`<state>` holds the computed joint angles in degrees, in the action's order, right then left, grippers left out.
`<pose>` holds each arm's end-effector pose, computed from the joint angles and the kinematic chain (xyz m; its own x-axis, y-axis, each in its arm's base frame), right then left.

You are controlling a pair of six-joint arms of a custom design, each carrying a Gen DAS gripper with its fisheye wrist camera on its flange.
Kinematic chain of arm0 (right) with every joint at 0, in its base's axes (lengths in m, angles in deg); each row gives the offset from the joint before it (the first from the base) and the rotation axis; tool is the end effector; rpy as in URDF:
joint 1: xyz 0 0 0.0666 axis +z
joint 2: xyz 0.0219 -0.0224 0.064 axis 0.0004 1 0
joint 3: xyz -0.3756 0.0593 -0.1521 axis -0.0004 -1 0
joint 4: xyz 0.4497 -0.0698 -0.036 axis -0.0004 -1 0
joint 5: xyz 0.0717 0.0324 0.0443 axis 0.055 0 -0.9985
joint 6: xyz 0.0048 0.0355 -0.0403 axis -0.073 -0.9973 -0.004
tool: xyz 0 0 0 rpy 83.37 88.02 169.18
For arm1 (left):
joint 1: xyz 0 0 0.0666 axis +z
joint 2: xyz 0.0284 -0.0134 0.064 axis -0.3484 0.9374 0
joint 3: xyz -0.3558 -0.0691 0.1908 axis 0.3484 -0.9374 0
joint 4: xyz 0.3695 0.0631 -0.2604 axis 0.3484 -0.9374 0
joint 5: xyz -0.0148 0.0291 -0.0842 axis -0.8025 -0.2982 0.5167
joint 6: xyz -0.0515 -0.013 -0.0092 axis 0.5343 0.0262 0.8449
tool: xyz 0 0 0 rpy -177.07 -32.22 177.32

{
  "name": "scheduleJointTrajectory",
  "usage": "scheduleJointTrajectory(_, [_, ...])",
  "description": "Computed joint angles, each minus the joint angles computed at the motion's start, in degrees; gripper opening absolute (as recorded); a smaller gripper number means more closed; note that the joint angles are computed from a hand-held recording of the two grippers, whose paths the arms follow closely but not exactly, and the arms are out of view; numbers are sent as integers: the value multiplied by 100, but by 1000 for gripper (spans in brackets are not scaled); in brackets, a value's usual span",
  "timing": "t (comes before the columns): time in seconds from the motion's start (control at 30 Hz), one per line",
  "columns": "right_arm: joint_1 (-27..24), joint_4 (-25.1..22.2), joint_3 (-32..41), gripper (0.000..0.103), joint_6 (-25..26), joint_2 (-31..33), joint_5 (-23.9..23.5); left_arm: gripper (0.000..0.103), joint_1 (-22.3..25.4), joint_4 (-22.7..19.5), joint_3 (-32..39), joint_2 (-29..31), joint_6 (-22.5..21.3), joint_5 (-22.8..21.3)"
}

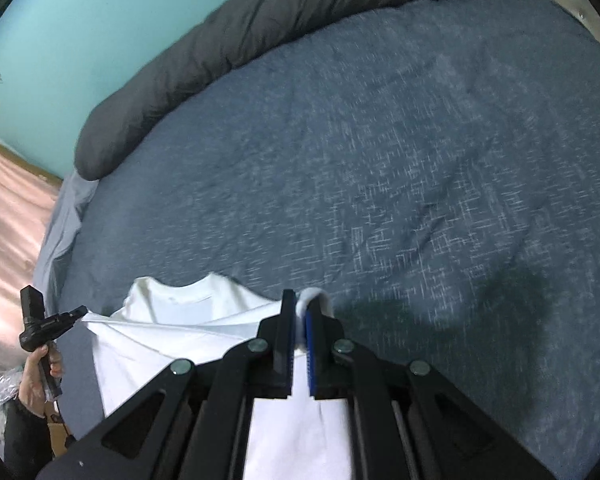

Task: Fold clothes
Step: 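Lift the hem with both tools and fold it over toward the collar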

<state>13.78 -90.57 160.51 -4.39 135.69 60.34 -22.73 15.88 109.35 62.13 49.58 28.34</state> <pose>0.6340 0.1706 0.5636 -0.9177 -0.0713 -0.3908 -0.2591 0.8532 0.4527 0.5208 -0.0333 0.5380 -0.8398 -0.4380 -0.3208 -0.2401 0.8296 -0.5042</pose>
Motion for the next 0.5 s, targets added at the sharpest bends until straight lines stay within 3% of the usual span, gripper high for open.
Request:
scheduleJointTrajectory(0.17, [19, 301, -266, 4, -202, 85, 104, 4, 4, 138, -107, 209, 55, 44])
scheduleJointTrajectory(0.4, [-40, 780, -696, 5, -438, -72, -114, 6, 35, 535, -334, 154, 319, 142])
scheduleJointTrajectory(0.43, [-48, 845, -732, 5, -465, -105, -122, 10, 49, 613, -351, 107, 341, 129])
scheduleJointTrajectory(0.5, [-67, 941, -774, 5, -506, -159, -142, 34, 92, 815, -399, -27, 430, 121])
